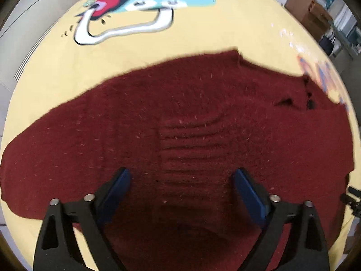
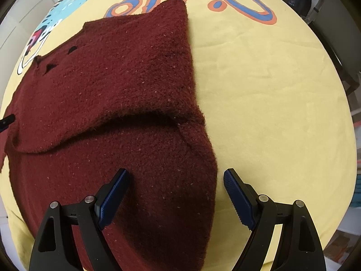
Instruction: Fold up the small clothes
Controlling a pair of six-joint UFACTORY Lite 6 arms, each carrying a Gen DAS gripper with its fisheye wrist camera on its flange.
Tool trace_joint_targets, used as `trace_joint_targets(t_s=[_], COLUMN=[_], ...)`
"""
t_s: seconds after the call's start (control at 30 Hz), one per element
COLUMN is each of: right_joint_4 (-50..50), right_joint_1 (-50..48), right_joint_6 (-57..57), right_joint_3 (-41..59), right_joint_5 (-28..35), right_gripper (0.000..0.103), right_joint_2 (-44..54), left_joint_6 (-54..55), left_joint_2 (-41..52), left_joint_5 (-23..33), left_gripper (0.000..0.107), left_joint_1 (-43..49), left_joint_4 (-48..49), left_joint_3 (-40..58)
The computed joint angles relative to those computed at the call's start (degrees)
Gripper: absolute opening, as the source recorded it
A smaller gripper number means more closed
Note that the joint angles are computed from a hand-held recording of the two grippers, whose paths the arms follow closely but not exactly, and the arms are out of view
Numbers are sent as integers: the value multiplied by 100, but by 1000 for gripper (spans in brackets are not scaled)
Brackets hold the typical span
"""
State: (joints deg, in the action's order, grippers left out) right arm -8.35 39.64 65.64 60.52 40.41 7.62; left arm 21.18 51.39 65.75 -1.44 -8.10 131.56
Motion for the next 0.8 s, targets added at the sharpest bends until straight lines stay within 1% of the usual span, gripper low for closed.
trace_joint_targets(t_s=[0.03, 0.1, 0.17, 0.2, 0.23, 0.27, 0.37, 0.5, 0.6, 0.63, 0.7, 0.73, 0.77, 0.8], right_joint_4=[25, 26, 35, 10, 6, -3, 0, 38, -51, 31, 548, 760, 967, 1179], right_joint_1=[-62, -83, -139, -99, -139, -178, -333, -615, -904, -1060, -1370, -1546, -1641, -1717], right_joint_6=[-86, -106, -158, -96, -126, -142, -195, -419, -656, -833, -1422, -1707, -1934, -2171], right_joint_3=[80, 188, 217, 224, 246, 265, 341, 604, 1068, 1295, 1691, 1668, 1877, 2133], right_joint_5=[16, 71, 90, 63, 60, 55, 47, 85, 145, 111, -41, -166, -212, -224], right_gripper=[86, 86, 86, 86, 86, 86, 86, 86, 86, 86, 86, 86, 86, 86], right_joint_2=[73, 140, 147, 186, 203, 214, 227, 280, 543, 734, 1169, 1237, 1474, 1748], left_joint_6=[-33, 10, 211, 289, 396, 550, 744, 1130, 1301, 1303, 1350, 1347, 1199, 1201], left_joint_2=[84, -65, -353, -471, -573, -660, -929, -1236, -1385, -1413, -1549, -1503, -1293, -1214], left_joint_5=[80, -85, -290, -379, -440, -453, -578, -497, -554, -619, -813, -708, -703, -651], left_gripper=[72, 65, 41, 34, 22, 17, 11, 10, 10, 10, 10, 10, 10, 10], left_joint_1=[-31, 14, 80, 95, 114, 155, 214, 562, 740, 755, 870, 922, 857, 888], left_joint_4=[70, -75, -302, -340, -409, -550, -689, -1141, -1175, -1141, -1101, -1054, -1005, -993], left_joint_3=[10, -366, -817, -986, -1134, -1252, -1558, -1490, -1486, -1509, -1774, -1736, -1458, -1420])
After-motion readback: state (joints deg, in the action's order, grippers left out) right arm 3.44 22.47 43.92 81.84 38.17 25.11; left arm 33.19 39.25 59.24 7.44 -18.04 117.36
